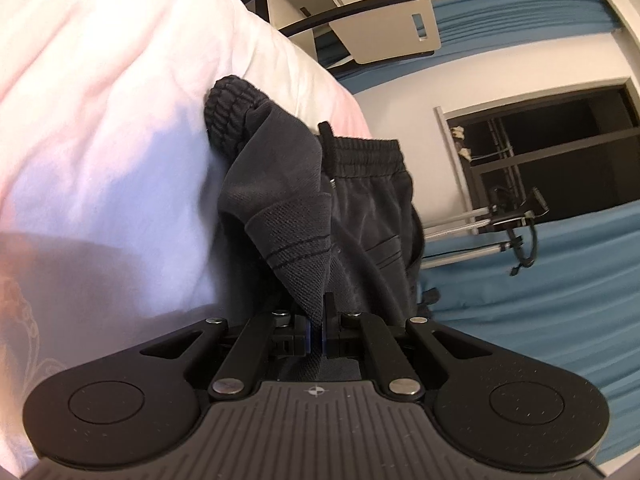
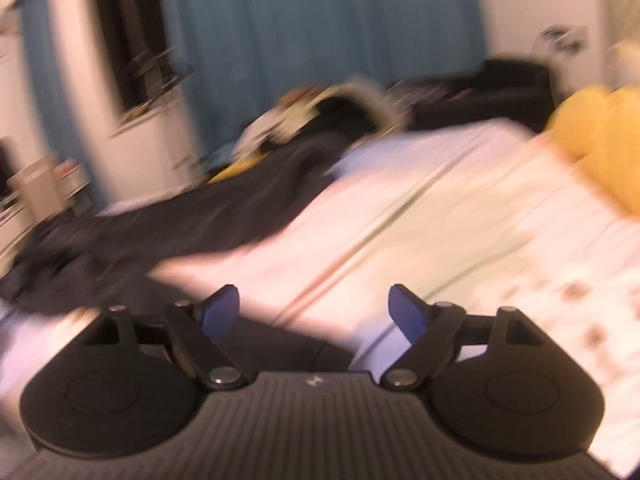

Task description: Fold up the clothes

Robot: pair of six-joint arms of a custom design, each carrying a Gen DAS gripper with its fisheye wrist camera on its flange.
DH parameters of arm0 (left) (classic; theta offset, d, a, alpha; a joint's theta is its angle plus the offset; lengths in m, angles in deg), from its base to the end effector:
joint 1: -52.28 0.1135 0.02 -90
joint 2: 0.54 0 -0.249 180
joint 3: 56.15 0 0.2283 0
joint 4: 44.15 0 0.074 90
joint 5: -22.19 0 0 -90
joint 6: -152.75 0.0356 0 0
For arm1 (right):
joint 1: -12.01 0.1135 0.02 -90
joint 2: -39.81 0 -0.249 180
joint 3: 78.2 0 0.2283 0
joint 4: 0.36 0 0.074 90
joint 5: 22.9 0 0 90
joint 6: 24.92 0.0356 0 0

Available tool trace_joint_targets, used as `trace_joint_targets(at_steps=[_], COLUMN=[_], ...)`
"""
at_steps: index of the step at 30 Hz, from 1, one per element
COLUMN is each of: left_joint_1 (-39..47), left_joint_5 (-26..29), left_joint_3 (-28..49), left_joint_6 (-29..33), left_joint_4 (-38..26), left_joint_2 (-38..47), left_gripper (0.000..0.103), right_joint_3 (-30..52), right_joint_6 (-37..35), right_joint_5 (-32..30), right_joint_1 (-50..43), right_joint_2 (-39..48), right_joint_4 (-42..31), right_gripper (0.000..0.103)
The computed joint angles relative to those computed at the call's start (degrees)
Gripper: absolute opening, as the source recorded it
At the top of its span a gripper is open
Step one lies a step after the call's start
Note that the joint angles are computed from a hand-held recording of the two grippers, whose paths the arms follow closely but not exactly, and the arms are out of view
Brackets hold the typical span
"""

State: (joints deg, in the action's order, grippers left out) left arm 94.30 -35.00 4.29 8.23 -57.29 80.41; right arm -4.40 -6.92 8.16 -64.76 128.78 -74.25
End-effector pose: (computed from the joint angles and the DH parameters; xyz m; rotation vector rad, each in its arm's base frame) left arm 0.2218 0.1739 0.2218 -1.3574 1.6579 -0.7428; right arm 0.0840 -0.2241 0.2104 0.0787 2.1266 0.3069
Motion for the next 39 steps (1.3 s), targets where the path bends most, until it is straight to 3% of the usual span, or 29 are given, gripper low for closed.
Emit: trace_joint_targets(at_steps=[3,5,7,8,9,11,14,16,18,19,20,21,22,24,26,28,30,31,33,35,39], left_joint_1=[-0.8,-1.6,-3.4,-4.3,-5.2,-5.4,-4.2,-1.1,2.7,3.9,5.0,4.9,4.6,2.0,-0.9,-2.7,-4.1,-4.5,-4.7,-5.4,-6.5], left_joint_5=[-0.9,-0.8,-3.1,-4.6,-6.1,-6.7,-7.0,-3.6,1.8,3.7,5.4,4.8,4.0,-0.4,-4.1,-6.6,-9.1,-9.7,-10.1,-11.3,-12.3], left_joint_3=[-0.3,0.1,-0.3,-0.7,-1.1,-1.7,-5.0,-7.8,-9.1,-8.9,-8.7,-8.3,-8.0,-7.1,-5.9,-4.1,-2.8,-2.7,-2.9,-2.5,-2.1], left_joint_6=[0.9,2.8,4.1,4.2,4.4,4.9,4.7,1.0,-4.3,-5.8,-7.2,-6.5,-5.5,-2.4,-1.5,-0.7,-0.1,-0.4,-0.7,-0.5,-0.3], left_joint_4=[-0.9,-1.9,-1.6,-1.2,-0.9,-1.0,2.4,7.7,12.3,13.0,13.7,13.6,13.4,11.6,10.0,8.2,6.7,6.6,6.0,5.5,4.7], left_joint_2=[0.2,1.1,1.4,1.4,1.4,0.6,-3.9,-7.9,-10.1,-10.4,-10.6,-10.7,-10.6,-9.4,-7.0,-4.4,-3.1,-2.6,-2.5,-1.9,-1.0], left_gripper=[0.005,0.006,0.008,0.009,0.009,0.008,0.005,0.005,0.005,0.005,0.005,0.005,0.005,0.005,0.005,0.005,0.005,0.005,0.005,0.005,0.005], right_joint_3=[-4.2,-11.2,-18.7,-20.3,-21.6,-22.7,-21.0,-17.0,-13.2,-12.3,-13.3,-15.4,-15.0,-10.0,-0.9,9.8,14.3,13.9,8.4,2.6,-2.3], right_joint_6=[-14.4,-16.0,-12.7,-12.5,-13.5,-8.4,-2.8,0.2,6.3,13.6,27.3,46.0,58.9,71.4,75.2,78.2,82.5,84.4,88.0,87.9,82.4], right_joint_5=[5.1,7.0,7.3,6.2,4.6,0.9,-8.0,-13.8,-18.8,-20.4,-21.0,-18.8,-15.2,-3.4,9.4,20.7,26.7,27.6,25.1,21.1,14.7], right_joint_1=[-0.8,-1.2,0.0,-0.2,-1.2,-1.1,-4.7,-6.1,-6.4,-5.7,-3.9,-0.2,3.9,14.1,23.5,30.1,32.8,32.9,31.2,28.5,23.1], right_joint_2=[-0.5,-5.6,-11.8,-12.9,-13.4,-13.2,-13.4,-13.7,-15.1,-17.4,-20.6,-23.1,-22.9,-17.4,-7.5,4.9,12.4,13.9,12.5,9.5,5.6], right_joint_4=[-3.5,2.5,12.1,13.9,14.5,19.5,18.8,13.3,10.3,13.4,23.2,38.9,49.0,56.8,55.2,50.5,52.5,54.9,61.4,62.8,49.6], right_gripper=[0.083,0.083,0.082,0.075,0.052,0.02,0.009,0.006,0.006,0.006,0.006,0.006,0.006,0.006,0.009,0.025,0.032,0.034,0.068,0.07,0.07])
